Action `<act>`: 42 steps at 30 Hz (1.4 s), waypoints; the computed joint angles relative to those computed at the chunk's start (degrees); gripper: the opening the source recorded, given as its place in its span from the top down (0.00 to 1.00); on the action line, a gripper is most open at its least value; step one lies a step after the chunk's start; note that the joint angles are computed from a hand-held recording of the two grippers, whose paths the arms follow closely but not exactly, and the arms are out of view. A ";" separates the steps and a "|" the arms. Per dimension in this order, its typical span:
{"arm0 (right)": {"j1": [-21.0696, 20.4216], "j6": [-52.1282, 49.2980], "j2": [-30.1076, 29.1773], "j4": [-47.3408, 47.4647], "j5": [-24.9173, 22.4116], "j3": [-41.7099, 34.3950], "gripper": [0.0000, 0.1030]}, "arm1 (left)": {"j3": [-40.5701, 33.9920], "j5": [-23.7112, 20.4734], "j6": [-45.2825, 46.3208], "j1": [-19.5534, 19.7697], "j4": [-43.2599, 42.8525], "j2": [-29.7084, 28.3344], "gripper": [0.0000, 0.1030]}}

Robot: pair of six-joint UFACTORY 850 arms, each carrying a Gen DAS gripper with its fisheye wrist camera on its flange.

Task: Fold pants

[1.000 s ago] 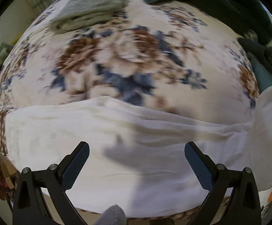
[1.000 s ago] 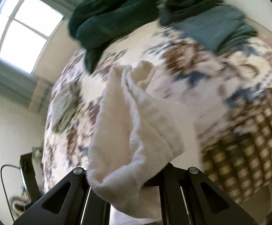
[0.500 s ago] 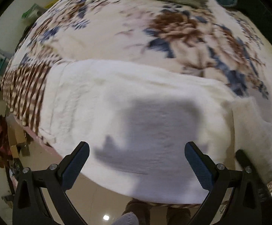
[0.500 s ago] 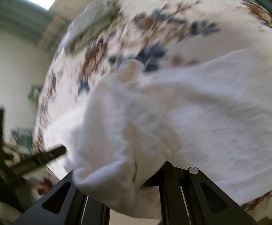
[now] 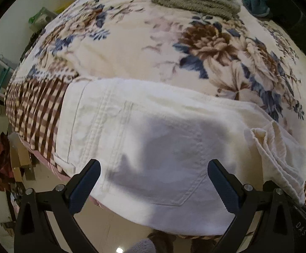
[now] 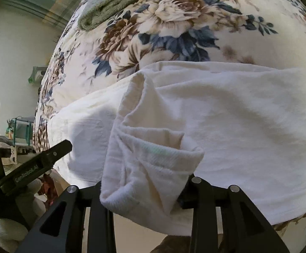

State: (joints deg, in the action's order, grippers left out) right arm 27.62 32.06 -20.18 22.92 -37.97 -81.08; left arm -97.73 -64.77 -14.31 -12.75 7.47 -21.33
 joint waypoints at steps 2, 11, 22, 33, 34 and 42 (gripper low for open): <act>-0.11 -0.22 -0.22 -0.04 -1.15 -1.10 0.65 | -0.37 0.11 0.17 -0.19 -0.17 -0.17 0.00; -0.43 -1.32 0.28 2.35 -0.98 -0.30 0.65 | -0.95 0.58 -0.04 -0.63 0.50 -0.71 0.00; -0.67 -12.06 -1.17 12.94 -6.58 -3.69 0.40 | -0.86 -1.80 -1.94 0.53 -0.14 -1.75 0.00; -4.44 7.69 -2.06 -0.37 -10.45 1.77 0.83 | -3.99 -1.05 -0.73 -1.42 -9.37 -4.09 0.00; -4.79 7.31 -1.87 0.80 -9.76 2.67 0.83 | -4.13 -0.25 0.13 -2.32 -10.00 -4.61 0.00; -5.24 12.14 0.15 -6.15 -15.91 2.04 0.83 | -1.61 -0.06 1.37 -4.28 -7.05 -8.19 0.00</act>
State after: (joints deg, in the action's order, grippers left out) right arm 22.37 44.20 -20.03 16.77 -53.89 -79.04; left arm -99.34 -64.83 -12.94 -17.03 0.42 -29.52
